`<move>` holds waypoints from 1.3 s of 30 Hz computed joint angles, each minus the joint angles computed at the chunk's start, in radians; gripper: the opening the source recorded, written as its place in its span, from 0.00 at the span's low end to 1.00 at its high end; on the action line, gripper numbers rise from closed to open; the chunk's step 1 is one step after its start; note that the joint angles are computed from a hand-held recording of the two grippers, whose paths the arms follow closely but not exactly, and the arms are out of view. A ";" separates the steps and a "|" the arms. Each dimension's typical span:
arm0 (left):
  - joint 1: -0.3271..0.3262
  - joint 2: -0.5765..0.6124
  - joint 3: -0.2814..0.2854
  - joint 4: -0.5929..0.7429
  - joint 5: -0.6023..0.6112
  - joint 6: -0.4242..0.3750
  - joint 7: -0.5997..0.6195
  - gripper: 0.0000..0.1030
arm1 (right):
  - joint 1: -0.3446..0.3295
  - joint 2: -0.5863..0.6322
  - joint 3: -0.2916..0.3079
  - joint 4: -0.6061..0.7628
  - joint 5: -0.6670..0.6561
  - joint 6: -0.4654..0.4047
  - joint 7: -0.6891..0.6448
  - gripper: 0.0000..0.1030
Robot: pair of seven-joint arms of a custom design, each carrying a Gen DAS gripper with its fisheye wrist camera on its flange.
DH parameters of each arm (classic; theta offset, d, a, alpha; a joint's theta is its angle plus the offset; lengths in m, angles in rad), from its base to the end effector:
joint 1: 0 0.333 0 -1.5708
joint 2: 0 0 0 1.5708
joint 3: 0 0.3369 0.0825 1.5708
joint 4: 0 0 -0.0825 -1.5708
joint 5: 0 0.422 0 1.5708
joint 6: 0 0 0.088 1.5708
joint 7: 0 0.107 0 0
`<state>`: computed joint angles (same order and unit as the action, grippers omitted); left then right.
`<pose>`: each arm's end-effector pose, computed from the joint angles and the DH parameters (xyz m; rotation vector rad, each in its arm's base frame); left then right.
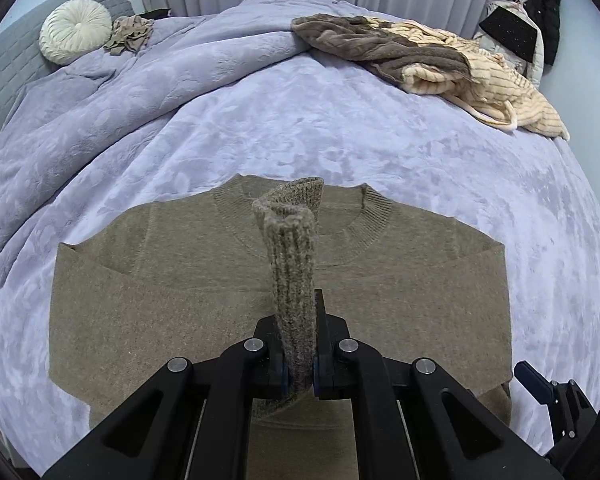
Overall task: Fold small clothes
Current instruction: 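Carry the held sleeve across the sweater body with the left gripper, then lower the sleeve onto the sweater and open the left gripper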
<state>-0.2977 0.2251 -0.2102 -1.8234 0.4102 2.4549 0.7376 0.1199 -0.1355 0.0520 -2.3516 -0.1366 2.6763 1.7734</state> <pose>0.6082 -0.3277 0.4619 -2.0329 1.8844 -0.5301 0.5403 0.0985 0.4329 -2.0390 1.8854 -0.4767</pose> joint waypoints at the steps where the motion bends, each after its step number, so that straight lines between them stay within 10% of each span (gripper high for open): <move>1: -0.008 0.012 -0.005 0.017 0.003 -0.011 0.002 0.08 | -0.001 -0.004 -0.006 -0.005 0.011 0.004 -0.011 0.74; 26: -0.176 0.112 -0.043 0.130 0.076 -0.111 0.109 0.08 | -0.119 -0.146 -0.044 -0.171 0.144 0.092 -0.148 0.73; 39: -0.111 0.106 -0.085 0.031 -0.127 0.046 0.207 0.09 | -0.143 -0.183 -0.039 -0.208 0.180 0.099 -0.180 0.73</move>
<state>-0.4088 0.3314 -0.2948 -1.7922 0.2832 2.5005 0.9442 -0.0232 -0.3181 0.0133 -2.5600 0.0433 2.7748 1.5937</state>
